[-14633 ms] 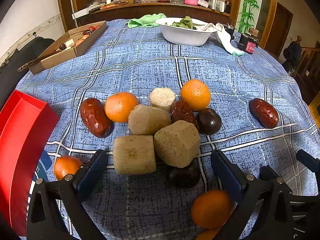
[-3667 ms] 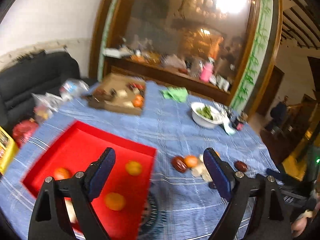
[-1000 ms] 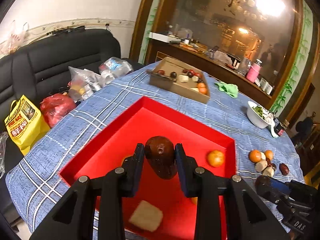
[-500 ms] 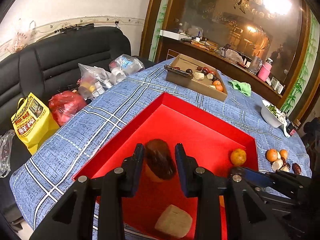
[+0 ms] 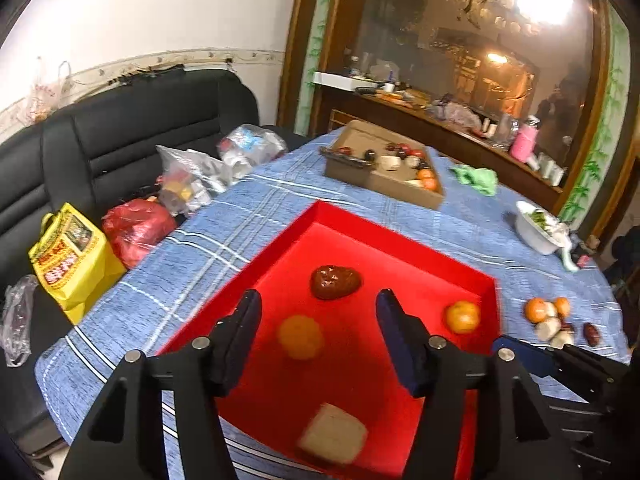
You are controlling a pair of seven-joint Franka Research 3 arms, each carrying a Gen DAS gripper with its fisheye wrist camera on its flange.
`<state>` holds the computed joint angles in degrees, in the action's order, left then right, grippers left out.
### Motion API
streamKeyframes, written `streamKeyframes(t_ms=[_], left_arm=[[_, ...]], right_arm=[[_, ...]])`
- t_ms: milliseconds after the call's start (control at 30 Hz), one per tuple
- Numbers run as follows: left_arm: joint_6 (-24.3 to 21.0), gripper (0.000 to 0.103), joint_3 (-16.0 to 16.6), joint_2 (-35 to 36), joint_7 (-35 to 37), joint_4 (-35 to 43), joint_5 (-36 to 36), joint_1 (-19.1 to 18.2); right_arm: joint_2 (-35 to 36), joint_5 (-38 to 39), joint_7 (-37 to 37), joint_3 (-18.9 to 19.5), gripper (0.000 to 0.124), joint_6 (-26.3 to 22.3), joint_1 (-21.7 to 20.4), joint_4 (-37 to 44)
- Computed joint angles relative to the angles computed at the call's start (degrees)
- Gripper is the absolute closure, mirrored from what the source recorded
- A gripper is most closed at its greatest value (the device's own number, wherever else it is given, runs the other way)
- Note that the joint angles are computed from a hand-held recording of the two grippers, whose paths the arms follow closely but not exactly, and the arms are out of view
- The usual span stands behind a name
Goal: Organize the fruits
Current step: 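Open both grippers to drop the jujube and plum into the tray, then move both open grippers back toward the remaining fruit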
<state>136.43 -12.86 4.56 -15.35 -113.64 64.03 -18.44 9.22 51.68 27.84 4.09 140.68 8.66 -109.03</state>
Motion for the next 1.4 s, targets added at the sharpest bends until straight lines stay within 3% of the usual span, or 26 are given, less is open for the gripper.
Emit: streamKeyframes(t_ms=[100,167,267,300,400,467,733,900,1000,1100,1167,1267,1400], left_arm=[[0.7,0.022,-0.5,0.0,-0.5,1.3,1.8,-0.6],[1.9,0.021,-0.7,0.4,-1.5,2.8,4.0,-1.2],[5.0,0.021,-0.9,1.8,-1.0,5.9,6.3,-2.2],[5.3,0.021,-1.1,2.3,-0.8,7.3,7.3,-3.0],[6.1,0.021,-1.3,3.3,-0.1,10.2,9.5,-4.9],[6.9,0.021,-1.5,3.4,1.2,11.7,10.0,-6.0],[6.5,0.021,-3.6,-2.4,6.4,13.6,14.7,-8.9],[8.0,0.02,-5.3,-7.5,12.5,15.5,11.0,-6.9],[4.5,0.016,-7.1,-8.4,18.8,19.4,8.6,-6.3],[-1.3,0.012,-8.5,-6.2,26.3,26.2,7.5,-6.7],[-2.7,0.008,-8.3,-4.8,28.5,28.7,7.1,-7.3],[-1.5,0.004,-7.0,-2.1,27.9,30.2,6.7,-8.1],[7.1,0.004,-4.2,3.6,27.2,29.6,0.1,-8.1]], right_arm=[[-3.0,3.0,-1.9,-0.5,0.062,3.9,-0.6,-3.2],[-5.6,5.0,-3.4,-1.2,0.056,8.4,-0.7,-5.8],[-8.9,10.6,-5.4,-3.0,0.05,10.3,-1.7,-8.3],[-9.7,12.2,-5.0,-3.8,0.049,9.1,-2.1,-8.6],[-10.7,12.4,3.8,-7.6,0.049,-2.2,-5.2,-7.6],[-11.6,12.1,6.7,-9.0,0.049,-6.4,-7.0,-7.5],[-22.3,13.4,4.7,-15.6,0.049,-9.8,-11.9,-9.4],[-28.1,13.1,1.7,-18.8,0.049,-5.3,-13.4,-4.9],[-28.7,11.4,2.2,-20.3,0.047,-1.7,-13.6,0.7],[-26.8,7.8,5.7,-20.8,0.036,1.3,-13.8,8.1],[-25.3,5.6,7.8,-21.0,0.03,2.8,-13.8,11.7],[-23.0,5.2,8.4,-22.0,0.028,-0.1,-13.2,13.7],[-18.1,6.4,7.8,-21.5,0.028,-9.2,-13.5,12.2]])
